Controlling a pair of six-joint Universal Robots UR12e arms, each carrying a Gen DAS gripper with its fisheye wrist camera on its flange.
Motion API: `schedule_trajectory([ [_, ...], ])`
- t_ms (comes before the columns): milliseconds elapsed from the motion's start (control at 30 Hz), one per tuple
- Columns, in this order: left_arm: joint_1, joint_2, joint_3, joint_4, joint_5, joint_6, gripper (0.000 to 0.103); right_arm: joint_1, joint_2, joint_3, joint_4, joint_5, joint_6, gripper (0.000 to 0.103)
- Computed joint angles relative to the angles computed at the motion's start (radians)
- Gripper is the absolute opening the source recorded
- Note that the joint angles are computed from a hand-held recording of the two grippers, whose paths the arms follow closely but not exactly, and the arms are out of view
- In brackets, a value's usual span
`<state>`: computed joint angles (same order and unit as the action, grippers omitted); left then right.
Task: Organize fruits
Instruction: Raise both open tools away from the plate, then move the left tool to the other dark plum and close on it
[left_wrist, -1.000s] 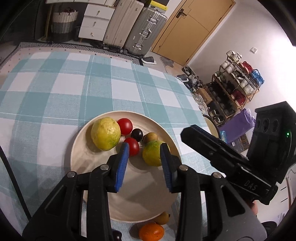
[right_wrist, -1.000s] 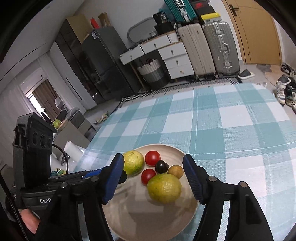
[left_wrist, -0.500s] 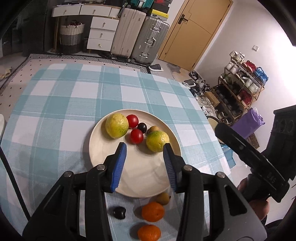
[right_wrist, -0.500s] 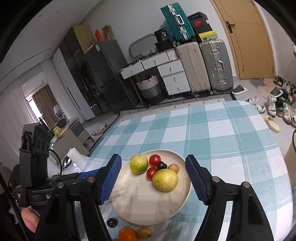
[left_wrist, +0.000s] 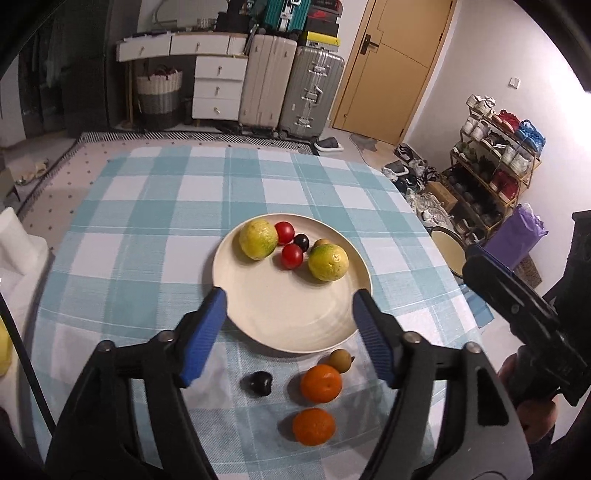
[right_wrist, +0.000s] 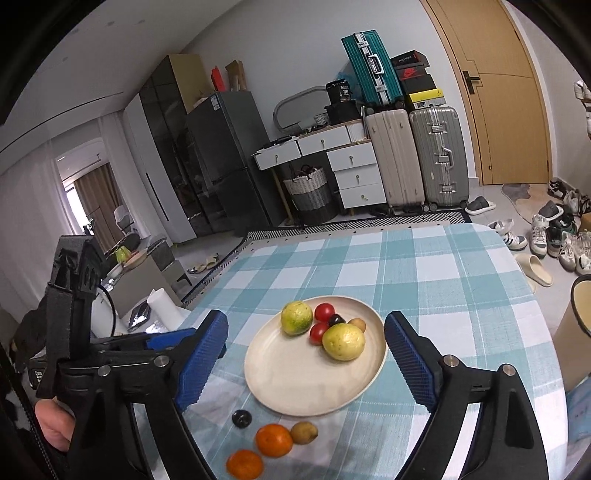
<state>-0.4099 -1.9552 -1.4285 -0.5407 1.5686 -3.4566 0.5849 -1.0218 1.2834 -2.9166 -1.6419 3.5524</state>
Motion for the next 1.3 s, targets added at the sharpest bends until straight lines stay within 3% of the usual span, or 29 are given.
schedule_trajectory([
  [133,-0.01,0.019,-0.026,0.017,0.052,0.003,0.08,0.012,-0.008,0.016,-0.002,-0.011,-0.009,0.092],
  [533,-0.02,0.057,-0.095,0.028,0.101,-0.011,0.085,0.032,-0.029,0.066,0.018,-0.004,-0.001,0.098],
  [667,-0.013,0.063,-0.117,0.026,0.072,-0.025,0.087,0.036,-0.032,0.078,0.023,-0.002,0.002,0.099],
  [867,-0.011,0.06,-0.136,-0.01,0.084,-0.025,0.088,0.039,-0.03,0.091,0.042,0.005,0.006,0.1],
  [1000,-0.006,0.053,-0.147,-0.02,0.071,-0.03,0.097,0.037,-0.025,0.095,0.056,0.022,0.015,0.1],
  [1300,0.008,0.021,-0.144,-0.051,0.028,-0.013,0.098,0.024,-0.01,0.097,0.07,0.045,0.044,0.1],
])
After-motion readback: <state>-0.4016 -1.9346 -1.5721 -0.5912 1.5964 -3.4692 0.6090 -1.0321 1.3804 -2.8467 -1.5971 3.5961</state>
